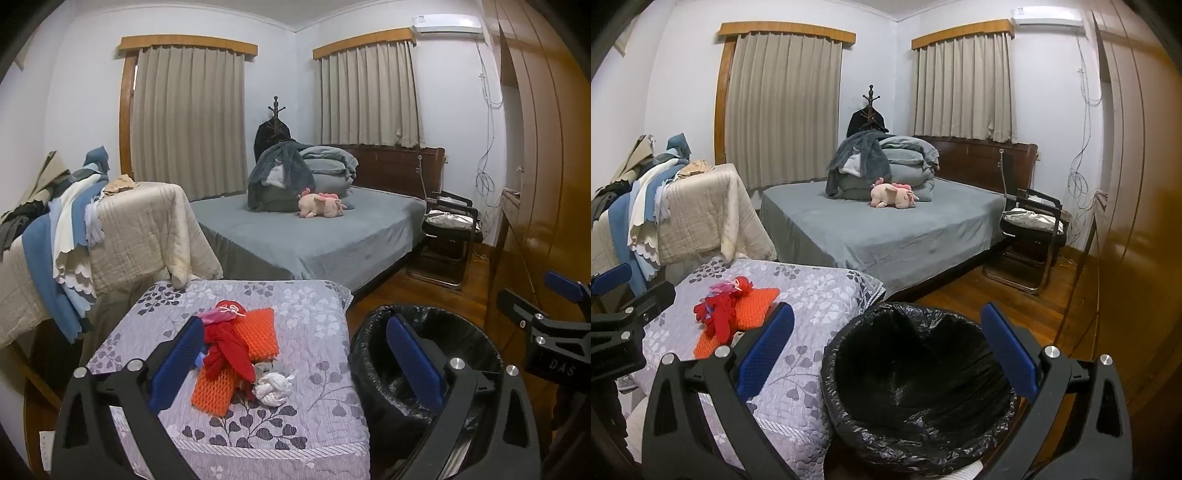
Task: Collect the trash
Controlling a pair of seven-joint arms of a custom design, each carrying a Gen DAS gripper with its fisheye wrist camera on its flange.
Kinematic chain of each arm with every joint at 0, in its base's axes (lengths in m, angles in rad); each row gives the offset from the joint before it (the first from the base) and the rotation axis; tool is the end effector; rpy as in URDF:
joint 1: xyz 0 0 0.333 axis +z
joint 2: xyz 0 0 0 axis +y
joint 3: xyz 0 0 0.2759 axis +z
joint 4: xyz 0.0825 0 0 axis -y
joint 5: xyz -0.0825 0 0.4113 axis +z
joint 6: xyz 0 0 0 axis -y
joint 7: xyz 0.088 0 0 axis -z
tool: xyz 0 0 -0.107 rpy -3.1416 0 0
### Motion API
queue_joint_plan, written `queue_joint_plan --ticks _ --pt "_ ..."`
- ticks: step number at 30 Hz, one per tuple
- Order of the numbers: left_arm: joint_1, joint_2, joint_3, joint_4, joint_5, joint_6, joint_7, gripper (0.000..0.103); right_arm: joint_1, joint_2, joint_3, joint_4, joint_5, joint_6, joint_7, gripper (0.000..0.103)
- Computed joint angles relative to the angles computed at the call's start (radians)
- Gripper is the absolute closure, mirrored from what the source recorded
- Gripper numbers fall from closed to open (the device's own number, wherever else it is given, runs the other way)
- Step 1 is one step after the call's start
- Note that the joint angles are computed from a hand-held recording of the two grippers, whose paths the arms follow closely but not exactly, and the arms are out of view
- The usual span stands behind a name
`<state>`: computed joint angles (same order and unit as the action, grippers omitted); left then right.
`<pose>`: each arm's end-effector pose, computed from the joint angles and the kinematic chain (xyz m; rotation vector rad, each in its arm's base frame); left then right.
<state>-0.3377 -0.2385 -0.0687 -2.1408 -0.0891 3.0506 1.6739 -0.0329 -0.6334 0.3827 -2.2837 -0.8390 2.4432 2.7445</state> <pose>0.5199 -0.2197 0.6006 -1.1963 1.8741 -1.1894 0.4324 0.1910 0.6185 -1.2914 1.8203 -1.2509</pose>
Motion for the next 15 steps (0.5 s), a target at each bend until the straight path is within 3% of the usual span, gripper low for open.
queue_joint_plan --ticks 15 --pt "-0.005 -0.005 0.007 -0.003 -0.020 -0.003 0.018 0.006 0.010 0.010 -0.004 0.009 -0.004 -0.007 0.003 0.005"
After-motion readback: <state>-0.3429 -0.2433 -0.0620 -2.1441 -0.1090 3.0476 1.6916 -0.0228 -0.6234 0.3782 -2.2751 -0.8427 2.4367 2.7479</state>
